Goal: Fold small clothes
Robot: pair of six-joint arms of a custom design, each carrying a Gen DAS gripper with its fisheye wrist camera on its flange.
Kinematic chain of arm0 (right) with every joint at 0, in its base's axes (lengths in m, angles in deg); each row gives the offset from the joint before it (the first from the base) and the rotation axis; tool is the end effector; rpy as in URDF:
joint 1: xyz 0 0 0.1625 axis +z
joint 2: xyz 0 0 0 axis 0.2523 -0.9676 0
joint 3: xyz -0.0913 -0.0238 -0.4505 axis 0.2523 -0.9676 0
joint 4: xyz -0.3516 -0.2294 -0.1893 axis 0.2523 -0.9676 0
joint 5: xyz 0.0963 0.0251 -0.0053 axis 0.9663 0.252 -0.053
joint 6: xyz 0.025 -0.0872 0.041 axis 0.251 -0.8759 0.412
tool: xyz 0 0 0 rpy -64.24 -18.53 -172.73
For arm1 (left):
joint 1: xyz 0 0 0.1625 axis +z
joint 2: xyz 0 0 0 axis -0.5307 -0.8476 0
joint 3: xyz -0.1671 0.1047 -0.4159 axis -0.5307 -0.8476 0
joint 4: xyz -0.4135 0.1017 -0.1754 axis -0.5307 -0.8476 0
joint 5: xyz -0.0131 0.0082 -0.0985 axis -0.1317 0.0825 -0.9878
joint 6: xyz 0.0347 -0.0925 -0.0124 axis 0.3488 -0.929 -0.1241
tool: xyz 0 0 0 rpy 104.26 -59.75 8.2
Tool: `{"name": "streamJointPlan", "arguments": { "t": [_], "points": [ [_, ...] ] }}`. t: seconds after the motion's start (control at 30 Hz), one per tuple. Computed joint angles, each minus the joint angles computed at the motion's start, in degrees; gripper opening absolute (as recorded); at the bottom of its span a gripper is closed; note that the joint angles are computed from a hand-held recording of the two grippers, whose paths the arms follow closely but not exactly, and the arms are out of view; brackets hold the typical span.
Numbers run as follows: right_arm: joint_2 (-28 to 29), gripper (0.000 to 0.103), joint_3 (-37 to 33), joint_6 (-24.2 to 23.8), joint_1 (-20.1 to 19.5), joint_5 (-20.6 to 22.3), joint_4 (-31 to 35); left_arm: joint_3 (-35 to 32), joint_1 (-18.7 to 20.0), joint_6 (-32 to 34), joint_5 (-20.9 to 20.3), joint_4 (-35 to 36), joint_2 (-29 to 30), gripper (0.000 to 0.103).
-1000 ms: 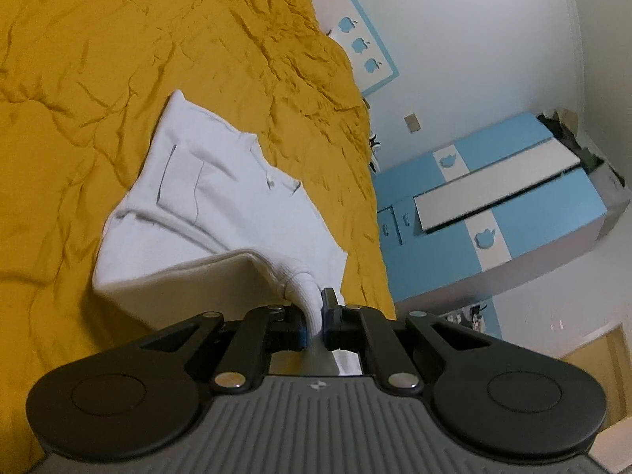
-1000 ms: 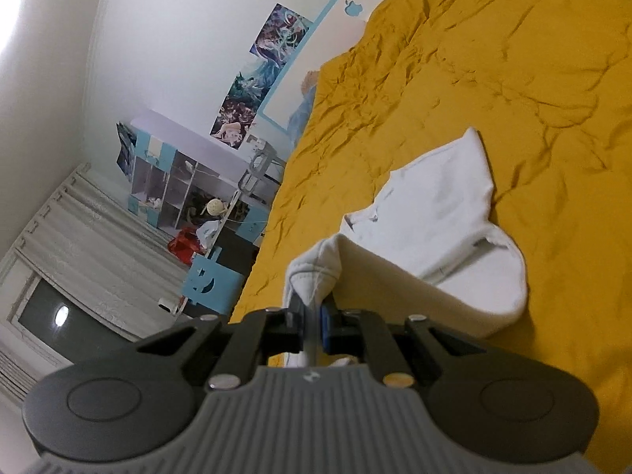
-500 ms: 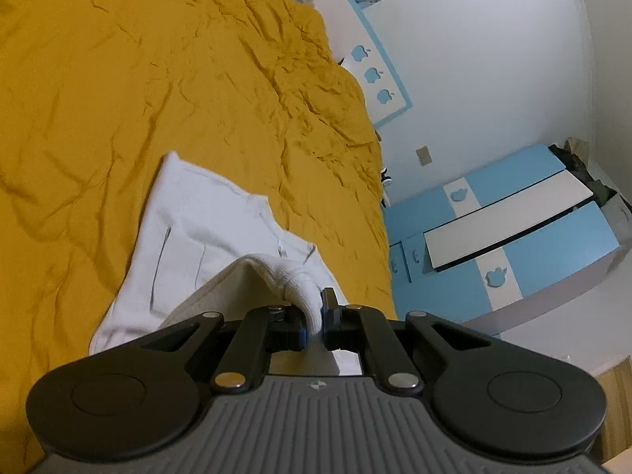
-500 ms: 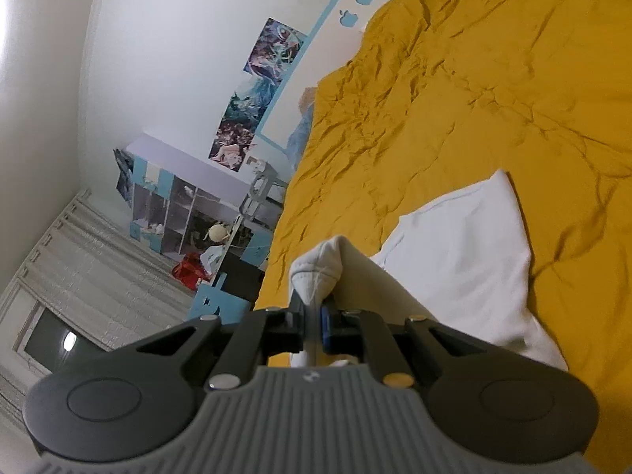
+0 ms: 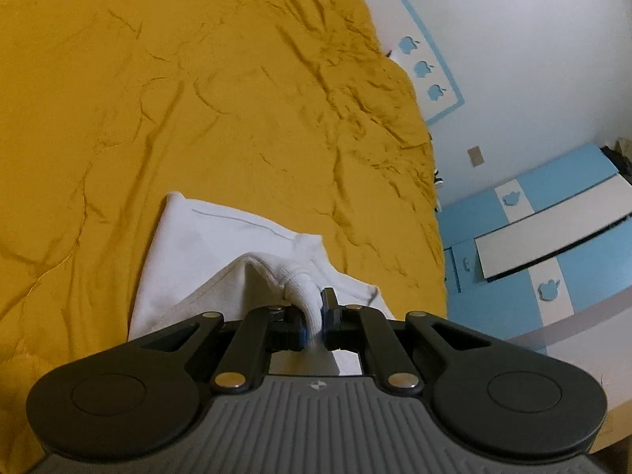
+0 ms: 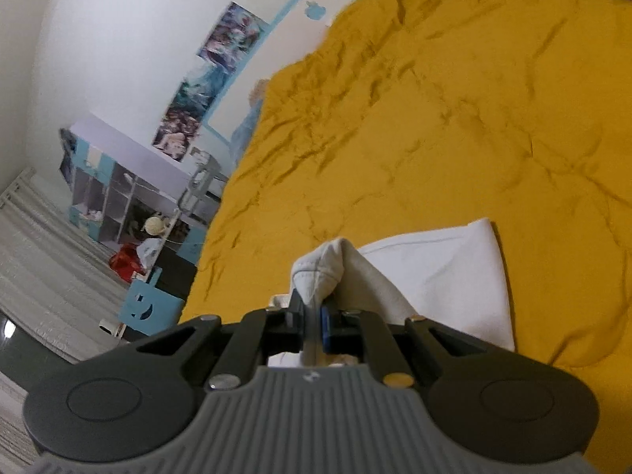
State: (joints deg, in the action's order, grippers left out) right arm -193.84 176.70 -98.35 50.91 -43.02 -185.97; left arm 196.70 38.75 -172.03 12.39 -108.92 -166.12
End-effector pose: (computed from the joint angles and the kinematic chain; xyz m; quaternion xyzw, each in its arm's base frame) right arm 0.0042 -0.4049 0.4752 -0.0523 0.9548 -0.2817 0.0795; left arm -0.2377 -0.2382 0.1873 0.1697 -0.8922 0.4183 0.0128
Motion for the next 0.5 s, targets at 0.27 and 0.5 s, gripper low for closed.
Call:
{"name": "streamJointPlan", "arguments": {
  "t": [0.27,0.5],
  "points": [
    [8.5,0.003,-2.5,3.5,2.4,-7.5,-4.0,0.7,8.2,6.9,-1.2,-9.3,2.9,0.007],
    [17.5,0.036,-3.2,25.5,1.3,-9.7,-17.6,3.1,16.0,-21.1,2.1,-21.0,11.3,0.05]
  ]
}}
